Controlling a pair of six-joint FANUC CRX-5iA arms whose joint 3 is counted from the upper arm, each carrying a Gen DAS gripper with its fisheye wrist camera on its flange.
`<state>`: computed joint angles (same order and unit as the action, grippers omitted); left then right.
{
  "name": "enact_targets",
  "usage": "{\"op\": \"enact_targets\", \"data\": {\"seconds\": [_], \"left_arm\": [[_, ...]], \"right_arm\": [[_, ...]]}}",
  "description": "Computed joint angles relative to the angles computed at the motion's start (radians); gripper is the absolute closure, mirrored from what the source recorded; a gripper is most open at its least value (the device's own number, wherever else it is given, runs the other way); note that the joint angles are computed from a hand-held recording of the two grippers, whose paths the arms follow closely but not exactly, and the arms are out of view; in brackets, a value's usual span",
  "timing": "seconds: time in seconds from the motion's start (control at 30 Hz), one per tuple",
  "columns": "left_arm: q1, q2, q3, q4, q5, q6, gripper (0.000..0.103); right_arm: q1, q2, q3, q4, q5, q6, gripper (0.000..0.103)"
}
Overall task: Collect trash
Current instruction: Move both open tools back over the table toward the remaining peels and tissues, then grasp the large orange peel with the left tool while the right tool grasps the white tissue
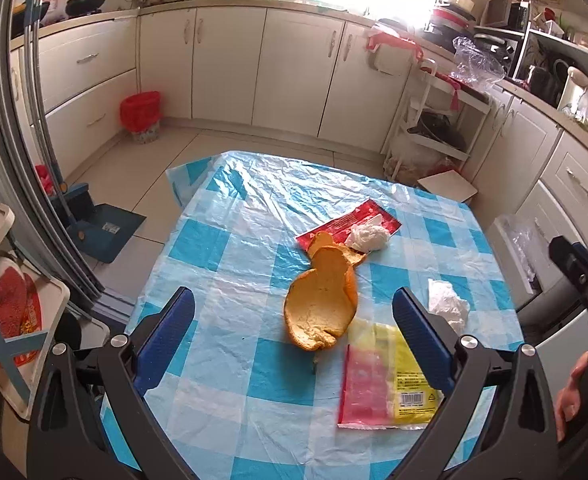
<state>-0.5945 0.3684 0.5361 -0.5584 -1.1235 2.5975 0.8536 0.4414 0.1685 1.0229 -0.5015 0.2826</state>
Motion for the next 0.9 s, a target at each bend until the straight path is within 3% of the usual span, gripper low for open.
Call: {"op": "enact_targets", "data": {"seconds": [0.13, 0.33, 0.4, 0.57, 0.9], "left_arm": [[-0.029, 0.011, 0.030, -0.057, -0.053, 0.001, 0.008], [0.021, 0.040, 0.007, 0.042, -0.053, -0.021, 0.008], [0.050, 0.030, -0.029, 0.107, -0.002, -0.025, 0.008], [0.019, 0.050, 0.016, 0.046, -0.044, -0.036, 0.008], [0.030, 0.063, 0.031, 0.061, -0.050, -0.059, 0.008]], "right_arm": [[-0.002, -0.011, -0.021, 0.044, 0.003, -0.033, 0.007], [-0.002, 0.000, -0.009, 0.016, -0.018, -0.014, 0.007], [-0.003, 0.005, -0.003, 0.001, -0.021, -0.003, 0.007], [-0.004, 0.015, 0.006, -0.025, -0.020, 0.010, 0.007], [-0.005, 0.032, 0.028, -0.063, -0.013, 0.054, 0.007]]}}
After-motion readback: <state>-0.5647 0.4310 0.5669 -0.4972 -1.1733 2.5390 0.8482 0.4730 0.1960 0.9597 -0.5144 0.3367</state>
